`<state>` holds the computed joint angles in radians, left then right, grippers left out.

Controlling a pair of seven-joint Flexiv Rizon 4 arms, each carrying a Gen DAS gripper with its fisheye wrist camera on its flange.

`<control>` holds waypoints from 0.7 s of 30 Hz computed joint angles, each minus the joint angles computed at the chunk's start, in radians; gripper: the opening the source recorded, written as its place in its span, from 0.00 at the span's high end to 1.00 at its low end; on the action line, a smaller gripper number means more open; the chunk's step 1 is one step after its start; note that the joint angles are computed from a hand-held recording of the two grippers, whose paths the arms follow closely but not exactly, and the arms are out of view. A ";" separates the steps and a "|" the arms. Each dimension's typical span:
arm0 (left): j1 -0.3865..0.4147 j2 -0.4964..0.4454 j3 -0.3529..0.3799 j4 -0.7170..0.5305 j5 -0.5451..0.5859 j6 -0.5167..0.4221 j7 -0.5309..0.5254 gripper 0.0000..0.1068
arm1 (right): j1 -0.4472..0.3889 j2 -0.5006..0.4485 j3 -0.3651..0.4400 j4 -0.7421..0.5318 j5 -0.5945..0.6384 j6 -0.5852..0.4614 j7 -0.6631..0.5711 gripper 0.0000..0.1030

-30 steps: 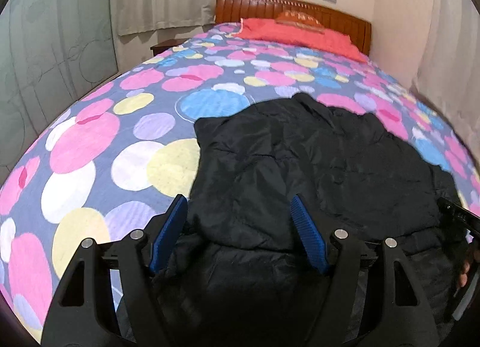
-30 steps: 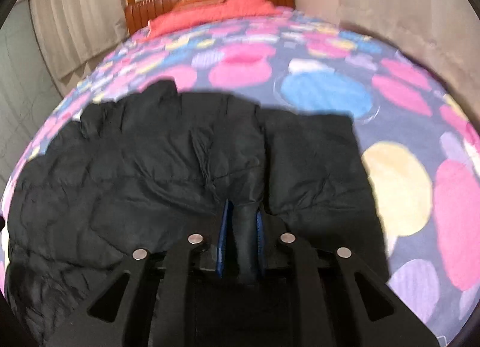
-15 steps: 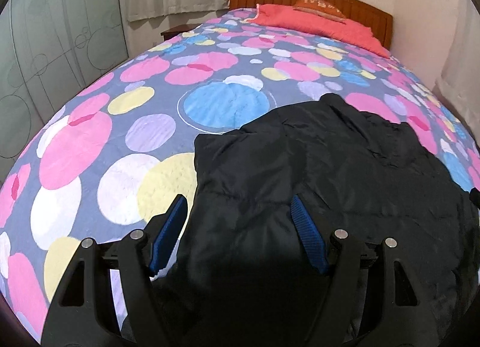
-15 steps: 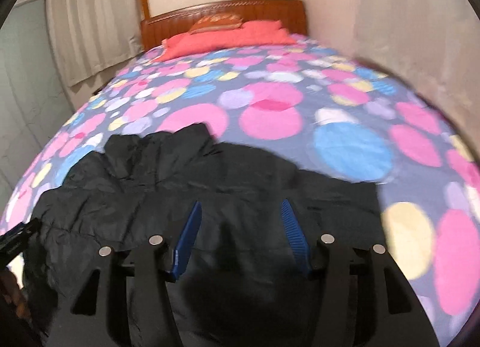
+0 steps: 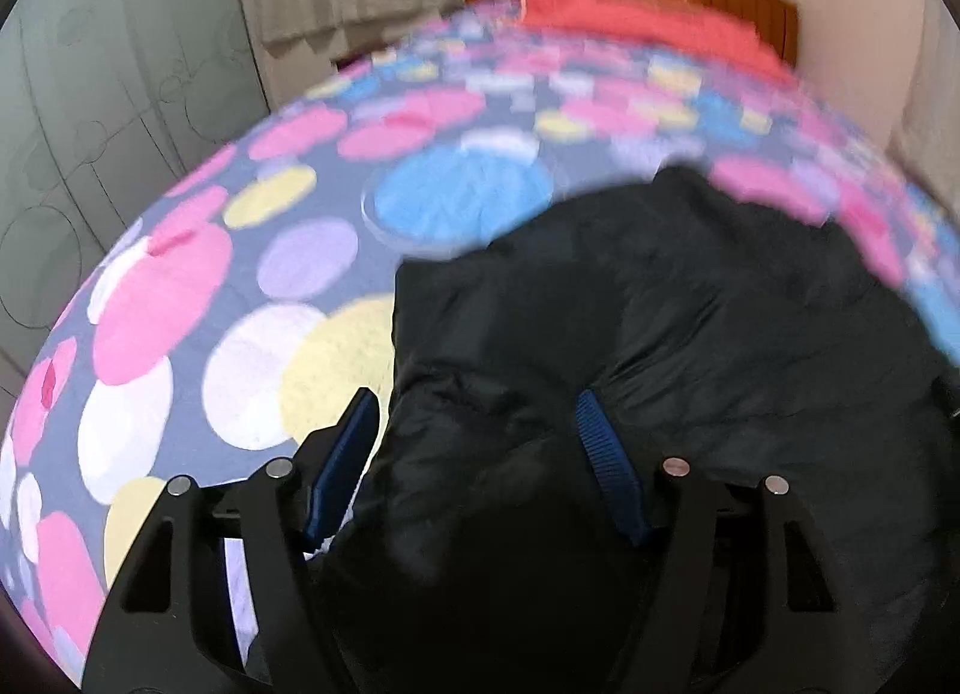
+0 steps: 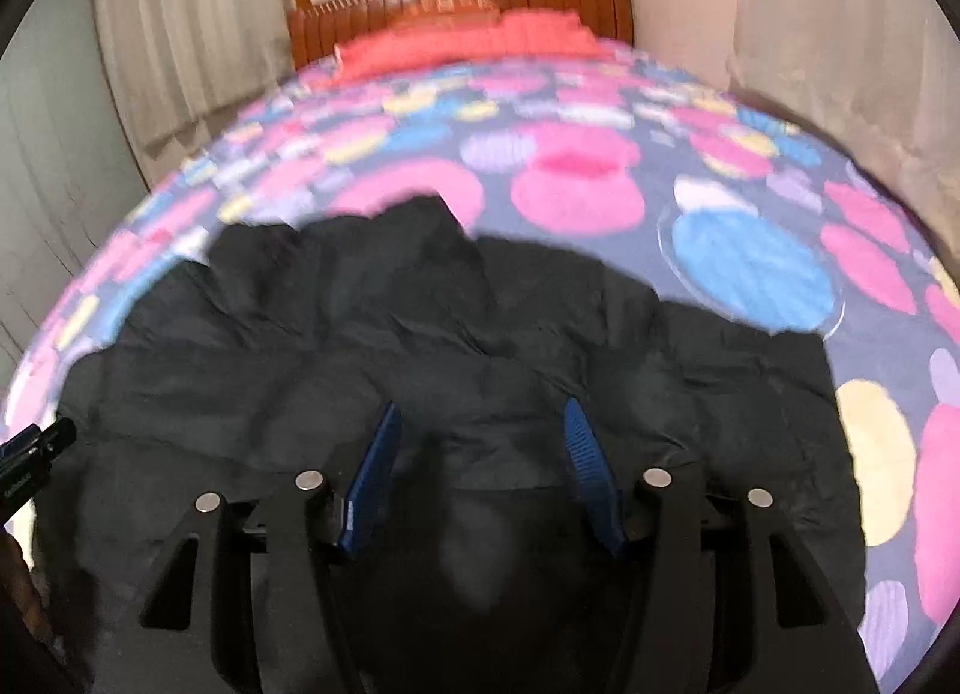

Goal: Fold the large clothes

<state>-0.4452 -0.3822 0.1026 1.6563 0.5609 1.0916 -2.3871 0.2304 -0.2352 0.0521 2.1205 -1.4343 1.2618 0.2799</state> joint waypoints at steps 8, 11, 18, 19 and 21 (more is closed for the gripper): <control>-0.027 -0.101 -0.057 -0.027 -0.144 0.016 0.177 0.35 | 0.082 -0.112 -0.002 -0.054 0.113 -0.010 -0.147 0.44; -0.053 -0.080 -0.029 -0.015 -0.132 0.016 0.172 0.38 | 0.082 -0.075 -0.008 -0.027 0.162 0.023 -0.178 0.45; -0.025 -0.002 -0.014 0.100 -0.118 0.067 0.132 0.38 | 0.034 0.044 0.013 0.108 0.114 -0.040 -0.096 0.44; -0.016 -0.016 -0.021 0.093 -0.126 0.073 0.140 0.38 | 0.020 0.034 0.006 0.112 0.086 -0.003 -0.075 0.44; -0.044 -0.027 0.003 0.075 -0.084 0.063 0.113 0.37 | 0.006 0.012 -0.004 0.106 0.024 0.024 -0.037 0.44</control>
